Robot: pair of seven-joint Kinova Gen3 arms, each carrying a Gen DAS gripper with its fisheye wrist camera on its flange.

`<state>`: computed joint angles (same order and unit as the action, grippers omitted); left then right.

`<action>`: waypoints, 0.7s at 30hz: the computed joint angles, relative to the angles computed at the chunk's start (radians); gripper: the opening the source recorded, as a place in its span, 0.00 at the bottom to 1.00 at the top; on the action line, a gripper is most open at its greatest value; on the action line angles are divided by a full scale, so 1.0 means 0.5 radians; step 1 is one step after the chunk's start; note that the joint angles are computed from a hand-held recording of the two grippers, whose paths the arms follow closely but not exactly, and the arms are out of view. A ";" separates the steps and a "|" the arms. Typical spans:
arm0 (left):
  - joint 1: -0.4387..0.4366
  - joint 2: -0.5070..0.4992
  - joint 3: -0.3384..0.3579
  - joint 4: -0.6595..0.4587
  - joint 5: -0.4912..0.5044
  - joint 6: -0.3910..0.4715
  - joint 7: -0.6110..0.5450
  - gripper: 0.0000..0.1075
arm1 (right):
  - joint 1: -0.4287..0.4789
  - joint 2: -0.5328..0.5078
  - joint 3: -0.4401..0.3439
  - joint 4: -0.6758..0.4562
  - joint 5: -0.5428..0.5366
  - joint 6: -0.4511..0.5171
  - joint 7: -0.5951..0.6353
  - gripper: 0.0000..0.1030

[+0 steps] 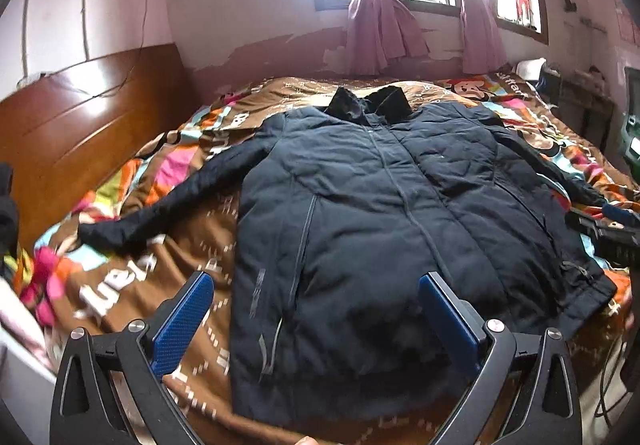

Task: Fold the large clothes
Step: 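Grasp the jacket sleeve with the right gripper and lift it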

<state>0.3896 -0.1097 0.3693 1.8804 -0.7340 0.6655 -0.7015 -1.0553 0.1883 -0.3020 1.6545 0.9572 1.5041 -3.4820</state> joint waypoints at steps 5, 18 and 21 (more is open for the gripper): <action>0.262 0.264 -0.162 -0.273 -0.043 0.106 -0.030 0.96 | 0.243 -0.087 0.011 0.137 0.070 -0.156 -0.031 0.99; 0.538 1.140 -0.024 -1.408 -0.403 0.527 -0.294 0.96 | 0.838 -0.364 0.309 0.685 0.210 -0.746 -0.547 0.99; 0.511 1.361 0.194 -1.686 -0.641 0.681 -0.307 0.96 | 0.977 -0.432 0.435 0.814 0.235 -0.990 -0.791 0.99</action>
